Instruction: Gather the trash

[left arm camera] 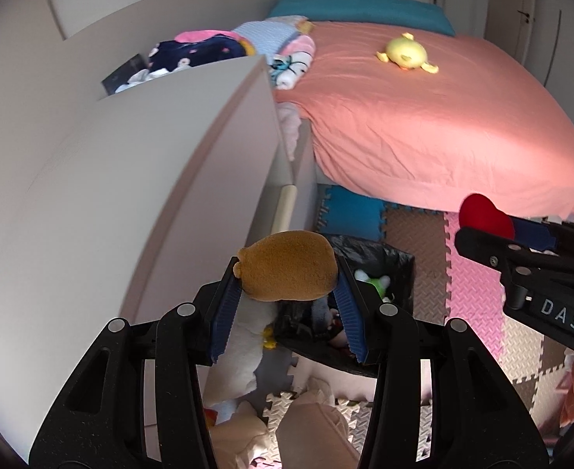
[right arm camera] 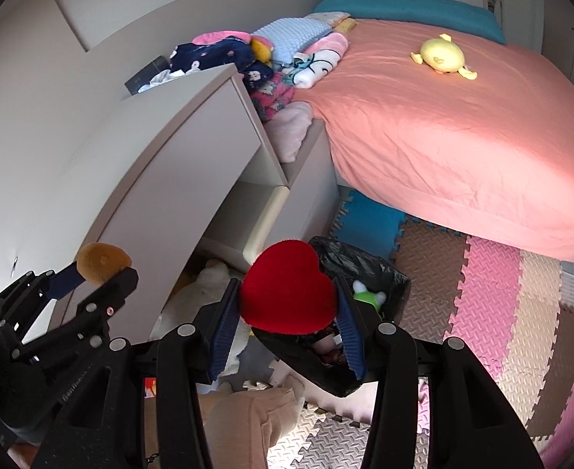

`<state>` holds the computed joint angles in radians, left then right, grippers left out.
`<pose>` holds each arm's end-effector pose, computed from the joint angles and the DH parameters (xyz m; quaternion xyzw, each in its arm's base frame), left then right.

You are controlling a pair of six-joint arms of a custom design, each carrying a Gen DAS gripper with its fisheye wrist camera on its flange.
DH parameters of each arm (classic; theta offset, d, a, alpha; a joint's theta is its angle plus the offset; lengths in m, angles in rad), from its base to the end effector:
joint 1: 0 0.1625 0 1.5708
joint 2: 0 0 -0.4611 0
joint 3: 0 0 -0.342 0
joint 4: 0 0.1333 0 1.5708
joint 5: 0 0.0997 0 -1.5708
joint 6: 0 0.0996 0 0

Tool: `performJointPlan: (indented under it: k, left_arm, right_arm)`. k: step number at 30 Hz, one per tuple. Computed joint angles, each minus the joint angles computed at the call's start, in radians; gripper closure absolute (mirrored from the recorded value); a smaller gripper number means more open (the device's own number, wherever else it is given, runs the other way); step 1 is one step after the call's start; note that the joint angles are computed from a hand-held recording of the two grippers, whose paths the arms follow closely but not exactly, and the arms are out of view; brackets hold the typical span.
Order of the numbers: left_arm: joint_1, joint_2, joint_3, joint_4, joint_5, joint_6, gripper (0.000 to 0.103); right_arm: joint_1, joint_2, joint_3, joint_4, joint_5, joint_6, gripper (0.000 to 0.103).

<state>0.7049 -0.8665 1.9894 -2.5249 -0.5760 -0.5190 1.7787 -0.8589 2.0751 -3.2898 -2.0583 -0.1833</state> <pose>-0.2676 -0.5124 0.1354 0.1907 0.8556 -0.2465 0.4132 0.1982 -0.5200 0.1618 0.1238 -0.9337 0.2443 0.2308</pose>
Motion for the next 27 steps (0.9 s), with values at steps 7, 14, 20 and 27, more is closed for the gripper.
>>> performJointPlan:
  k: [7,14,20,27]
  left_arm:
    - [0.012,0.033,-0.02,-0.001,0.057,0.011,0.006]
    - [0.041,0.022,-0.033,0.032,0.049,-0.016,0.006]
    - [0.045,0.014,-0.026,0.027,0.041,-0.013,0.006]
    - [0.041,-0.029,0.002,-0.001,0.014,0.006,0.006]
  right_arm:
    - [0.003,0.031,-0.042,-0.032,-0.084,0.039,0.002]
    - [-0.002,0.054,-0.066,-0.031,-0.118,0.095,0.002]
    - [0.011,0.063,-0.07,-0.029,-0.123,0.098,0.002]
    - [0.056,0.072,-0.075,-0.025,-0.148,0.113,0.002]
